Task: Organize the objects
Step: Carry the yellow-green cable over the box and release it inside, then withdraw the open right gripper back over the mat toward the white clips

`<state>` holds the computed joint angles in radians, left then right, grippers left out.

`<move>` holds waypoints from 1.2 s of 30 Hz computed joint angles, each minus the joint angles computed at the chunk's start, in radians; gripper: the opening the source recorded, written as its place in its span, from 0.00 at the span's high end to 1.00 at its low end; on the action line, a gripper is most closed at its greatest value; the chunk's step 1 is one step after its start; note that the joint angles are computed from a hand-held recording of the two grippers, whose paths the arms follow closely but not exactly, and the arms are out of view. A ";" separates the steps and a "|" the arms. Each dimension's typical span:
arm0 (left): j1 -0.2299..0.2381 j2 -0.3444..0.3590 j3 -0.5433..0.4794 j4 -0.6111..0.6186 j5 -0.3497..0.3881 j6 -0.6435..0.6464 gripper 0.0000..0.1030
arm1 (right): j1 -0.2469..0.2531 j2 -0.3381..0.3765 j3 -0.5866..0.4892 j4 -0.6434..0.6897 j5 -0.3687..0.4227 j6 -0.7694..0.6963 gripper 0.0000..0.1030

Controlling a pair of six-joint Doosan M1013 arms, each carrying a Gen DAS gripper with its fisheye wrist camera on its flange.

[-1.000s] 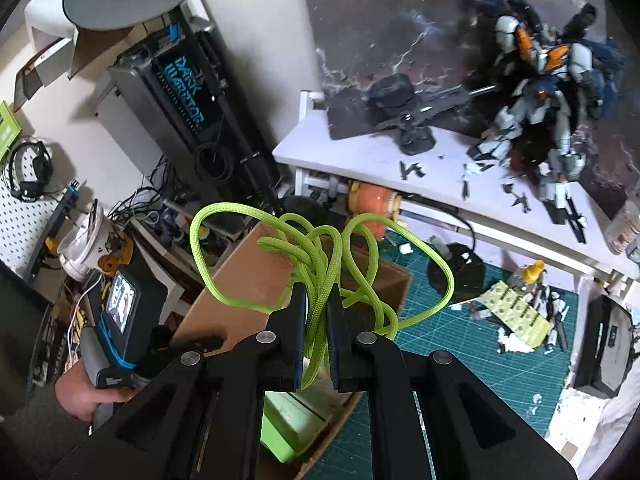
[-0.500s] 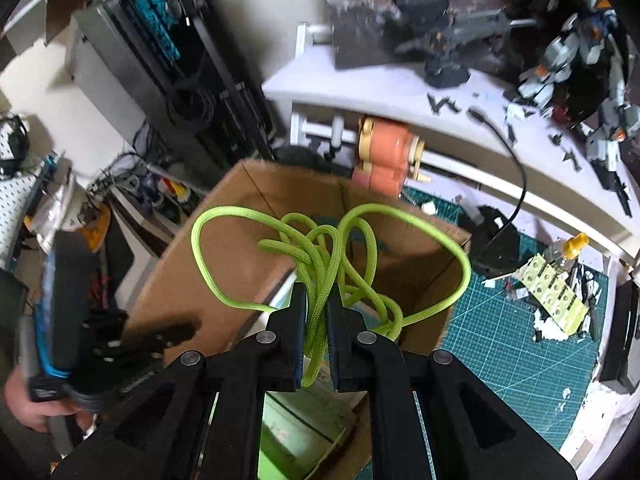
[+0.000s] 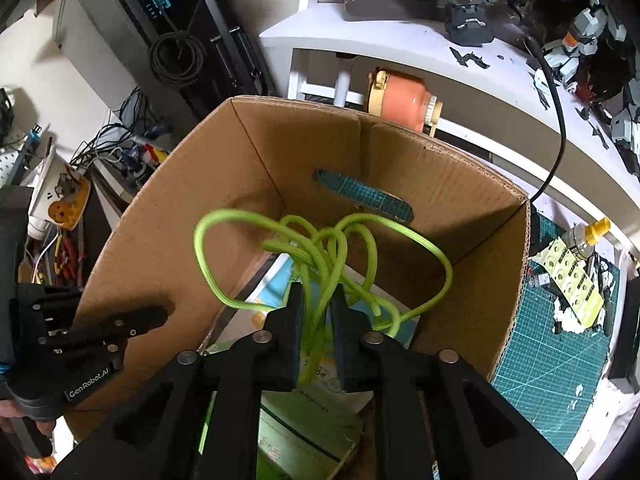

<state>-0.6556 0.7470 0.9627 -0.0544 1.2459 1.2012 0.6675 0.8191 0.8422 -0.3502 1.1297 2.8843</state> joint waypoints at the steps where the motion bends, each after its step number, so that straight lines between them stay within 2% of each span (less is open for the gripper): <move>1: 0.000 0.000 0.000 0.000 0.000 0.000 0.94 | 0.000 0.000 -0.001 -0.003 -0.001 0.001 0.84; 2: 0.000 0.001 -0.001 -0.001 0.000 -0.001 0.94 | 0.001 0.001 -0.005 -0.008 0.004 0.003 0.80; 3: 0.000 0.000 0.000 -0.001 -0.001 -0.002 0.94 | 0.001 0.002 -0.010 -0.012 0.010 0.002 0.69; 6: -0.001 0.000 0.000 -0.001 -0.001 -0.003 0.94 | 0.006 0.002 -0.022 -0.041 0.032 0.008 0.57; 13: -0.001 0.000 0.002 -0.001 -0.002 -0.002 0.94 | 0.016 -0.027 -0.004 -0.089 0.052 0.063 0.43; 15: -0.001 0.000 0.002 -0.001 -0.002 -0.002 0.94 | 0.019 -0.038 0.007 -0.103 0.057 0.082 0.32; 18: -0.001 0.001 0.000 0.000 -0.001 -0.002 0.94 | 0.027 -0.056 0.025 -0.134 0.070 0.119 0.19; 25: -0.001 -0.002 0.005 -0.002 -0.003 -0.002 0.94 | 0.038 -0.088 0.067 -0.166 0.118 0.171 0.16; 36: -0.002 -0.003 0.008 0.000 -0.004 0.000 0.94 | 0.048 -0.146 0.171 -0.171 0.120 0.273 0.15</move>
